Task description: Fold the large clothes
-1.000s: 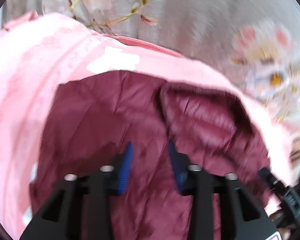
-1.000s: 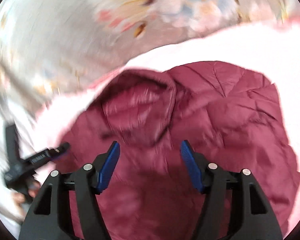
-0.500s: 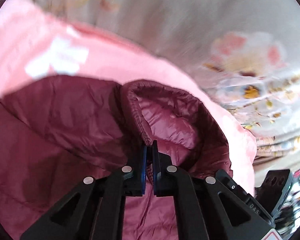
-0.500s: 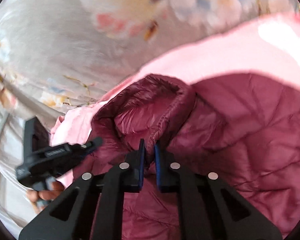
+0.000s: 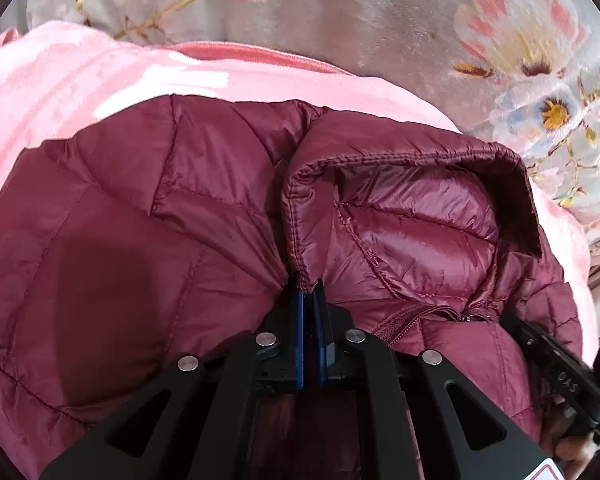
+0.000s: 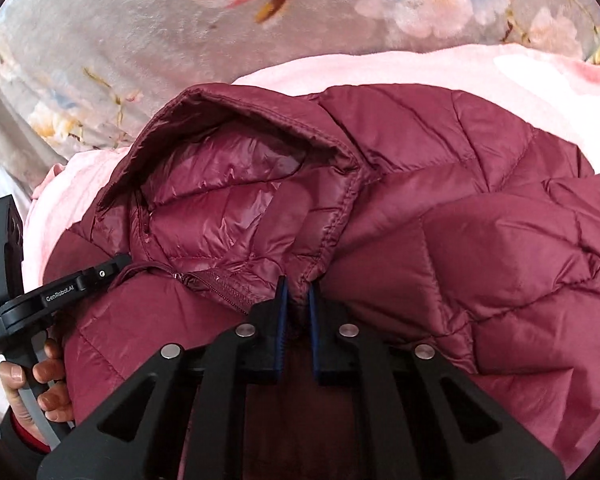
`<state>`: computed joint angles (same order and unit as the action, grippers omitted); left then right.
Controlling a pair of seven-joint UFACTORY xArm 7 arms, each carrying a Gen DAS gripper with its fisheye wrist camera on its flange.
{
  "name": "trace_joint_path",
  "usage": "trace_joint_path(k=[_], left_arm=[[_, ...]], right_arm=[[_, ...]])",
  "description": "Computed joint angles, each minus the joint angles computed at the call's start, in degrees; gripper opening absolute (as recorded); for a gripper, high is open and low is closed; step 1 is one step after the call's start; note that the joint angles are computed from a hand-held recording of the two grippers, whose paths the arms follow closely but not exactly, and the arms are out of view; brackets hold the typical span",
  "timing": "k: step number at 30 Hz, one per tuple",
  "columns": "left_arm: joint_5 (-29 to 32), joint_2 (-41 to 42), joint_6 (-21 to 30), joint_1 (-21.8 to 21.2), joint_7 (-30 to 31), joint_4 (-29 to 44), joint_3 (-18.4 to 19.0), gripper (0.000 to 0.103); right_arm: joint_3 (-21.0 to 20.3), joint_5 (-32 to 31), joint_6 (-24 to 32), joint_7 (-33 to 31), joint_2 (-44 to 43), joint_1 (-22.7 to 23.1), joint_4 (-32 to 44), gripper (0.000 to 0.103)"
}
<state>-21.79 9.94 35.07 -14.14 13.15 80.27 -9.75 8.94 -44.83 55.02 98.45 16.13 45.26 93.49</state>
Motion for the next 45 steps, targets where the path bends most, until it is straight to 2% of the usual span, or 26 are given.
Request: trace_joint_path(k=[2, 4, 6, 7, 9, 11, 13, 16, 18, 20, 21, 23, 27, 29, 31, 37, 45], left_arm=[[2.53, -0.29, -0.51, -0.7, -1.38, -0.16, 0.33, 0.011], [2.88, -1.58, 1.33, -0.27, -0.47, 0.03, 0.46, 0.011], [0.5, -3.72, 3.32, 0.77, 2.56, -0.26, 0.58, 0.013], [1.11, -4.74, 3.74, 0.91, 2.49, 0.08, 1.06, 0.013], [1.91, -5.15, 3.17, 0.86, 1.69, 1.96, 1.58, 0.012], [2.4, -2.64, 4.41, 0.64, -0.52, 8.44, 1.69, 0.012], [4.85, 1.84, 5.41, -0.64, -5.77, 16.64, 1.53, 0.012], [6.95, 10.44, 8.56, -2.33, -12.7, 29.3, 1.11, 0.012], [7.04, 16.34, 12.69, -3.0, -15.87, 36.97, 0.56, 0.012], [9.19, 22.42, 18.04, -4.73, -18.58, 43.9, 0.88, 0.012], [10.4, 23.0, 19.12, -5.35, -19.28, 44.02, 1.33, 0.012], [11.03, 22.26, 19.47, -5.32, -18.24, 40.18, 0.97, 0.012], [12.05, 15.53, 11.84, -4.54, -13.18, 25.68, 0.64, 0.012], [11.41, 13.9, 8.48, -3.91, -11.74, 21.42, 0.24, 0.01], [11.31, 13.21, 5.68, -3.73, -10.41, 19.09, -0.04, 0.01], [13.67, 10.5, -2.31, -4.69, -9.89, 12.35, 0.45, 0.009], [17.81, 10.51, -3.51, -5.79, -12.24, 12.22, 1.03, 0.009]], right_arm=[[0.15, 0.86, -4.69, 2.42, -3.04, -1.16, -4.5, 0.01], [0.98, 2.38, -6.38, 4.66, -6.78, -2.25, -8.09, 0.016], [2.12, 1.11, -3.64, 5.82, -8.46, -2.55, -7.9, 0.019], [2.74, -0.48, -0.56, 6.17, -9.88, -2.44, -7.45, 0.019], [3.64, -2.35, 1.43, 6.34, -10.85, -3.53, -6.0, 0.019], [3.63, -3.88, 1.02, 5.76, -10.39, -5.39, -3.19, 0.019], [3.23, -5.55, 4.39, 3.69, -6.85, -5.93, 3.26, 0.019], [0.96, -4.99, 3.14, 0.61, -1.22, -6.27, 10.91, 0.019], [-0.11, -2.82, 3.94, -4.48, 3.68, -5.67, 16.95, 0.019], [-0.63, 0.51, 7.11, -11.49, 10.08, -4.96, 24.68, 0.019], [-0.88, 1.96, 8.89, -14.34, 12.73, -4.48, 27.98, 0.019], [-1.54, 3.12, 10.62, -18.45, 14.66, -3.06, 29.22, 0.019], [-4.4, 3.13, 14.68, -21.64, 14.81, 0.66, 27.54, 0.016], [-5.77, 3.28, 12.44, -20.46, 12.57, 1.39, 22.37, 0.016], [-6.62, 2.73, 10.69, -18.88, 11.31, 1.94, 19.58, 0.016], [-7.99, 0.81, 13.4, -19.51, 14.04, 3.9, 22.59, 0.016], [-7.48, 0.64, 8.14, -16.24, 10.91, 2.42, 17.12, 0.016]])
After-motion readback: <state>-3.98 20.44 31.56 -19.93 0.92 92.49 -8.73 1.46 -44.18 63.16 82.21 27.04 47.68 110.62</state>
